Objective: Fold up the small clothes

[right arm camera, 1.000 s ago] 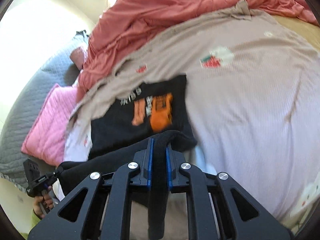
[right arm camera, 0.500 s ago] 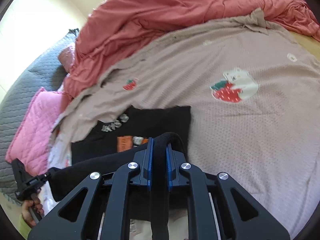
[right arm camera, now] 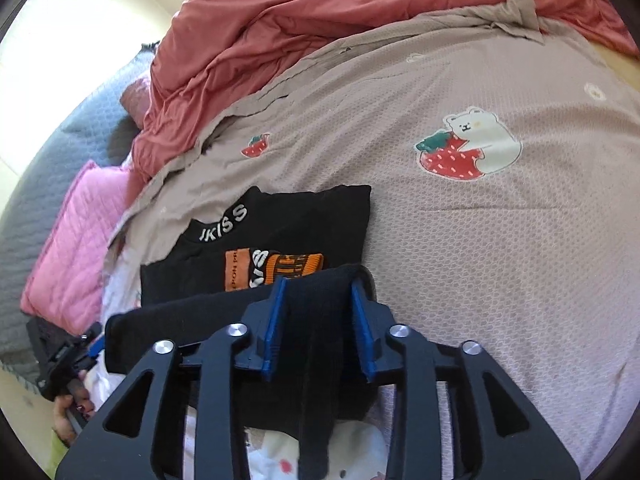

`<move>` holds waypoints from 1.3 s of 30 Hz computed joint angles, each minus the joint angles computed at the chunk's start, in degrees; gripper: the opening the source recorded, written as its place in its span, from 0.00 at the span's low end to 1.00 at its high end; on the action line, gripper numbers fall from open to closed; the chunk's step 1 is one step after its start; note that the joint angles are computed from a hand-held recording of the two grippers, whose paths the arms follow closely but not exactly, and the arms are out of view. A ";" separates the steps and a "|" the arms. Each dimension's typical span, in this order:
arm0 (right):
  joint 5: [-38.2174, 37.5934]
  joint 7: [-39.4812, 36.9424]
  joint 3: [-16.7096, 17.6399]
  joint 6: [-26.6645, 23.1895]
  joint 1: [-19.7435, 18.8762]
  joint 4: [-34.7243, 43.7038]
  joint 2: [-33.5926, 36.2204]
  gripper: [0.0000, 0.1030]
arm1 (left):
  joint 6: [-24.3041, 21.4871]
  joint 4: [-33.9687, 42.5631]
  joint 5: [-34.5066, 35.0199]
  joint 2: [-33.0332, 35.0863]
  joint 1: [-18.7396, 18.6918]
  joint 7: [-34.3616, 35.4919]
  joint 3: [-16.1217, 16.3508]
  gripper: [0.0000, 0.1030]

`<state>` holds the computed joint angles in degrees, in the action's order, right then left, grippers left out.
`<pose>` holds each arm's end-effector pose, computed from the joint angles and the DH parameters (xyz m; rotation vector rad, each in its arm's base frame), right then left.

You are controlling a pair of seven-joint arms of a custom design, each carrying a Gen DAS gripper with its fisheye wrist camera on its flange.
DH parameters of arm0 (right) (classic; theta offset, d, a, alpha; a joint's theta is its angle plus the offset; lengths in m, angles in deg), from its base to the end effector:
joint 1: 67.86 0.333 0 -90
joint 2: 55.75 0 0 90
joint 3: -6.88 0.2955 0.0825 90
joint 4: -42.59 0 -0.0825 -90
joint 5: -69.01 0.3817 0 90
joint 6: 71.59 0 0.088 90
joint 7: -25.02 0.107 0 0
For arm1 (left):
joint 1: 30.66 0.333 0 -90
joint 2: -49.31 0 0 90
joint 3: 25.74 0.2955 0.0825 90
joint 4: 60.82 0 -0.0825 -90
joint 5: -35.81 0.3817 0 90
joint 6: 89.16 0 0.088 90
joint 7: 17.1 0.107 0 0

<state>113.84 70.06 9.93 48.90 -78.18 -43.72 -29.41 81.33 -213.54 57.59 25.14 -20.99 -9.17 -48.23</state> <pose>0.6942 -0.0605 0.4103 -1.9325 1.4496 0.1418 0.4252 -0.1234 0.4206 -2.4842 0.9667 -0.9405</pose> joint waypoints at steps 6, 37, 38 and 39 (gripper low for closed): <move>-1.16 -1.07 -0.39 0.30 -0.69 -1.12 -1.41 0.66 | -3.06 -3.44 -3.91 -3.61 -4.94 2.12 3.02 0.54; 20.73 -11.22 -0.90 -19.84 -5.57 -1.11 -0.88 0.09 | 10.33 0.21 -22.63 3.35 -12.83 22.08 11.10 0.03; 21.48 -11.23 -0.68 -17.55 -5.14 -0.45 -0.27 0.09 | 10.55 1.13 -22.26 4.18 -11.08 22.33 10.10 0.03; 21.29 -11.06 -0.55 -15.98 -4.76 0.14 0.22 0.09 | 10.73 1.99 -22.01 5.04 -9.78 22.59 9.50 0.03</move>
<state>135.13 58.99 9.37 32.92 -82.94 -43.58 -29.19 92.06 -211.55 35.58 30.18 -30.77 13.42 -38.73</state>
